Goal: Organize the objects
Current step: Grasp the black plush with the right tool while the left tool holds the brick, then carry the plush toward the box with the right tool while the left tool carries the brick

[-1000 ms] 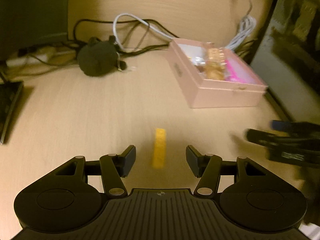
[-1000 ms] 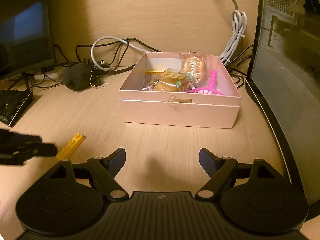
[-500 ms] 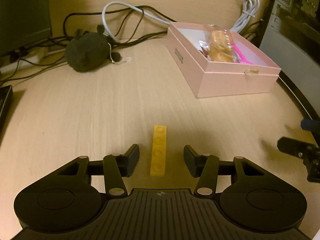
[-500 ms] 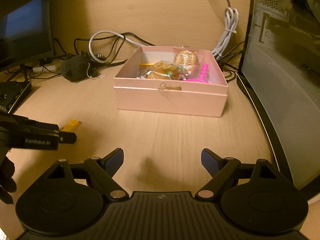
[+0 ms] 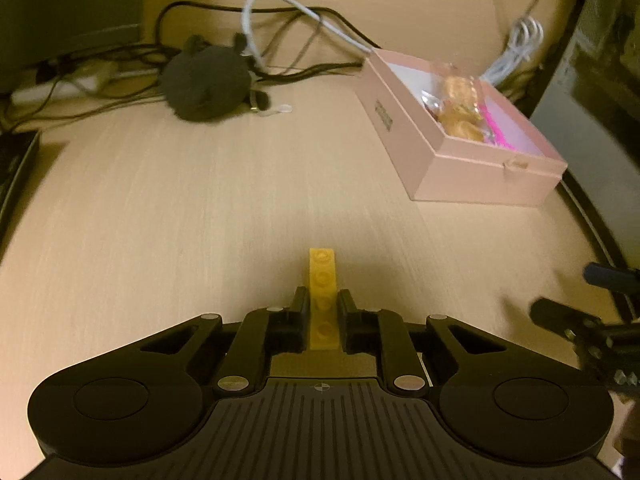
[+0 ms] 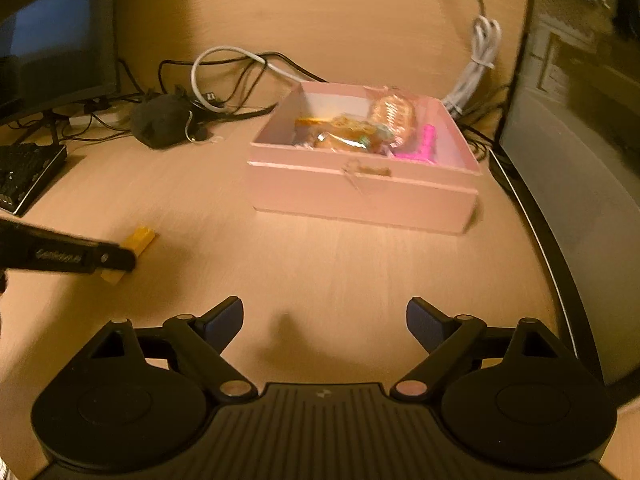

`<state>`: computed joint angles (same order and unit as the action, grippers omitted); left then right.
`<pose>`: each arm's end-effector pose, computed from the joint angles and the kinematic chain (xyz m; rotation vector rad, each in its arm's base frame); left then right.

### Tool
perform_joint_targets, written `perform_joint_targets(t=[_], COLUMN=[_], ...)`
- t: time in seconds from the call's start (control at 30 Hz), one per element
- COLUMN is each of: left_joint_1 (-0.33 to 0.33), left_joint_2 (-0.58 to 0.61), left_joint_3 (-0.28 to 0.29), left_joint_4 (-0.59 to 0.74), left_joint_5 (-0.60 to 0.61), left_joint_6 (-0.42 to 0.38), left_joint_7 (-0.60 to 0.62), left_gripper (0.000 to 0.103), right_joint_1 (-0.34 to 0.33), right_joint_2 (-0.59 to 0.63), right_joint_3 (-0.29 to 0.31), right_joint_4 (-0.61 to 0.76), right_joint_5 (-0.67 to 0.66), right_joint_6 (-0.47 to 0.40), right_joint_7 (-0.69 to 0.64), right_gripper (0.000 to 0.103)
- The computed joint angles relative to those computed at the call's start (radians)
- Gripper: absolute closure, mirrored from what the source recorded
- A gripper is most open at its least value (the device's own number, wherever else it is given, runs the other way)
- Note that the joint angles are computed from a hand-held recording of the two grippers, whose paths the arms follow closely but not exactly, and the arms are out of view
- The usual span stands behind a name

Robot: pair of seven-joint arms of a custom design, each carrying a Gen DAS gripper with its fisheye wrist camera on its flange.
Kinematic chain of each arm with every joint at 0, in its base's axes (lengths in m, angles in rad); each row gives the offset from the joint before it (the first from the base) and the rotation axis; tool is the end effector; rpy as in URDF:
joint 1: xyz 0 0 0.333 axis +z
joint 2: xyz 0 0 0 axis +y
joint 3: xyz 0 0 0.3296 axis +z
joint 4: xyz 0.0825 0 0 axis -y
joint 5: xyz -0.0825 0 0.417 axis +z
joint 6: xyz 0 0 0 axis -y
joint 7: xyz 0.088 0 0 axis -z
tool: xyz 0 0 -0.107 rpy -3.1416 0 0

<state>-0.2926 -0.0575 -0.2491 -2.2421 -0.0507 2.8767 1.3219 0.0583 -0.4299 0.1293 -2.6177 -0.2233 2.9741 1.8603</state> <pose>0.5045 -0.3021 0.4668 -1.6817 2.1725 -0.9224 0.4517 0.1036 0.4758 -1.8490 1.6498 -0.7225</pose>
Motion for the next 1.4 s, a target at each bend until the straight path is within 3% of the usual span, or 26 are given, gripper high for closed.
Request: perform_joint_targets(t=[0.3, 0.4, 0.47, 0.63, 0.77, 0.87, 0.9, 0.97, 1.13, 1.3, 1.4], left_joint_1=[0.035, 0.062, 0.068, 0.088, 0.112, 0.126, 0.128, 0.125, 0.079, 0.012, -0.020], left_joint_2=[-0.210, -0.285, -0.324, -0.376, -0.391, -0.402, -0.405, -0.405, -0.372, -0.329, -0.301], left_joint_3=[0.080, 0.099, 0.125, 0.178, 0.194, 0.200, 0.200, 0.206, 0.222, 0.225, 0.209], left_joint_4=[-0.157, -0.216, -0.244, -0.283, -0.291, -0.296, -0.299, -0.298, -0.278, -0.234, -0.198], left_joint_5=[-0.112, -0.124, -0.145, -0.190, -0.204, -0.211, -0.213, -0.219, -0.286, -0.378, -0.427], left_joint_6=[-0.063, -0.074, -0.084, -0.104, -0.125, -0.128, -0.130, -0.138, -0.134, -0.146, -0.164], left_joint_7=[0.056, 0.038, 0.044, 0.074, 0.106, 0.120, 0.126, 0.148, 0.224, 0.340, 0.403], left_gripper=[0.086, 0.086, 0.086, 0.086, 0.086, 0.086, 0.086, 0.086, 0.086, 0.086, 0.086], right_joint_1=[0.044, 0.032, 0.060, 0.191, 0.323, 0.346, 0.355, 0.379, 0.402, 0.332, 0.281], right_joint_2=[0.251, 0.380, 0.473, 0.706, 0.863, 0.949, 0.966, 0.962, 0.840, 0.560, 0.378], right_joint_3=[0.031, 0.066, 0.060, -0.005, -0.110, -0.116, -0.123, -0.148, -0.179, -0.127, -0.100], right_joint_4=[0.259, 0.402, 0.515, 0.823, 1.037, 1.153, 1.178, 1.173, 1.018, 0.691, 0.514], right_joint_5=[-0.048, -0.195, -0.278, -0.332, -0.378, -0.294, -0.269, -0.241, -0.225, -0.159, -0.088], right_joint_6=[0.063, 0.100, 0.095, 0.004, -0.117, -0.205, -0.224, -0.234, -0.179, -0.052, -0.038], right_joint_7=[-0.004, 0.109, 0.173, 0.191, 0.218, 0.166, 0.164, 0.166, 0.151, 0.061, 0.000], right_gripper=[0.002, 0.000, 0.000, 0.000, 0.000, 0.000, 0.005, 0.017, 0.018, 0.018, 0.018])
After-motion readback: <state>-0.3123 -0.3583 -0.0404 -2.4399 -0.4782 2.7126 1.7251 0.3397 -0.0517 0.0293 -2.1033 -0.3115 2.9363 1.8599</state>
